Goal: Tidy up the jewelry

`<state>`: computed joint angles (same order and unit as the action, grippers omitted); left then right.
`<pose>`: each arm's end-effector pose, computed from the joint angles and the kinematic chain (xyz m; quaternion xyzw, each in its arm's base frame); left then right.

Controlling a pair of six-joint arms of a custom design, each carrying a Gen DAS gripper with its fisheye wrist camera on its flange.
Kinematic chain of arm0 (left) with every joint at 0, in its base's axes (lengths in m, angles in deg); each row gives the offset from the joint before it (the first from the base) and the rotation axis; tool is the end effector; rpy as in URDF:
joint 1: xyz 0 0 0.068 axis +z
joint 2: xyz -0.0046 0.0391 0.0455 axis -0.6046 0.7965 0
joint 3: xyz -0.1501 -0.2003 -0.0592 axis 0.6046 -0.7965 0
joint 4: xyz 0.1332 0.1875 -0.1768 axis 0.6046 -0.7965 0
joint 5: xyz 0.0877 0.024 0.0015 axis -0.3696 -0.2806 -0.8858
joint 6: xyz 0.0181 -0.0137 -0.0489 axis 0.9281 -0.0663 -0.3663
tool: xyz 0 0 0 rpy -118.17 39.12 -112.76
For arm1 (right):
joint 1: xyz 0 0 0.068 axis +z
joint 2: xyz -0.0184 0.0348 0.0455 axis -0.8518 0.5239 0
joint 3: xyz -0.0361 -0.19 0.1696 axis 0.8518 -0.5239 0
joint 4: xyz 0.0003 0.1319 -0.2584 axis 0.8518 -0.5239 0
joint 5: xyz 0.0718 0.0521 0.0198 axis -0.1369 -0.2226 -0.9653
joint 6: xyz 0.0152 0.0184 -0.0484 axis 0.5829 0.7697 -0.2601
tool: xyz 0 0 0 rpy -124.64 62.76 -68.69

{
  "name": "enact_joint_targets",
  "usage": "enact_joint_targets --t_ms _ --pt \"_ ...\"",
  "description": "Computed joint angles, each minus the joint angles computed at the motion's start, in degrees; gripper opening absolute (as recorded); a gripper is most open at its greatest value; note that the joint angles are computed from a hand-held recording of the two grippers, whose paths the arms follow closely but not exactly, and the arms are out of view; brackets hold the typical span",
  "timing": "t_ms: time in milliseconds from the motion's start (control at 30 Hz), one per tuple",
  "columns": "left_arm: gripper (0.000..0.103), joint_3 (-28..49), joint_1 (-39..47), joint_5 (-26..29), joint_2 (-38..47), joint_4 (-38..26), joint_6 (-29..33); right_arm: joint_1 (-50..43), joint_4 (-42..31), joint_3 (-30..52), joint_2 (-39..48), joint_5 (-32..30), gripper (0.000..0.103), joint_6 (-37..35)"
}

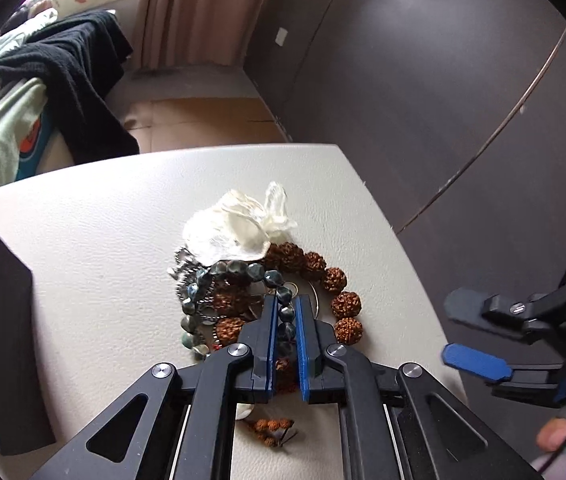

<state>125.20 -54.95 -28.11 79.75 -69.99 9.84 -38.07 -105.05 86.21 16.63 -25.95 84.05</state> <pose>0.2513 -0.0867 0.2859 0.0121 0.9429 -0.1798 0.2800 0.2252 0.0969 0.2601 0.2773 0.8859 0.3457 0.1372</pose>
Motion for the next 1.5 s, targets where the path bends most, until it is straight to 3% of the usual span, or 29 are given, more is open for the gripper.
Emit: enact_joint_targets --t_ms 100,200,300,567,767,833,900,1033,1267,1500 --pt "0.009 0.1 2.6 3.4 -3.0 -1.5 0.1 2.0 0.6 1.0 2.0 0.7 0.07 -1.0" --pt "0.009 0.3 5.2 5.2 -5.5 -3.4 1.0 3.7 3.7 0.3 2.7 0.5 0.049 -0.9" --pt "0.009 0.6 7.7 7.8 -7.1 -4.8 1.3 4.7 5.4 0.1 3.5 1.0 0.047 -0.8" --pt "0.009 2.0 13.8 11.8 -11.1 -9.4 3.9 9.3 2.7 6.7 11.4 10.0 0.045 -5.5" --pt "0.009 3.4 19.7 14.9 -13.7 -13.2 6.6 13.7 -1.7 13.9 19.3 17.3 0.031 -9.7" --pt "0.009 4.1 21.3 15.7 -14.1 -14.3 7.2 15.2 -3.2 15.2 20.5 21.0 0.022 -10.9" --pt "0.009 4.6 23.5 17.0 -14.8 -15.8 8.4 16.4 -5.3 16.7 21.8 23.5 0.021 -12.9" --pt "0.009 5.8 28.4 20.0 -16.0 -18.6 10.9 15.7 -5.4 14.1 18.4 21.6 0.02 -12.0" --pt "0.009 8.1 36.7 24.7 -17.6 -24.1 16.7 13.3 1.0 5.4 4.8 16.3 0.02 -8.6" --pt "0.009 9.5 44.1 29.1 -17.8 -28.3 22.5 16.6 7.3 1.9 -3.6 16.7 0.02 -6.0"
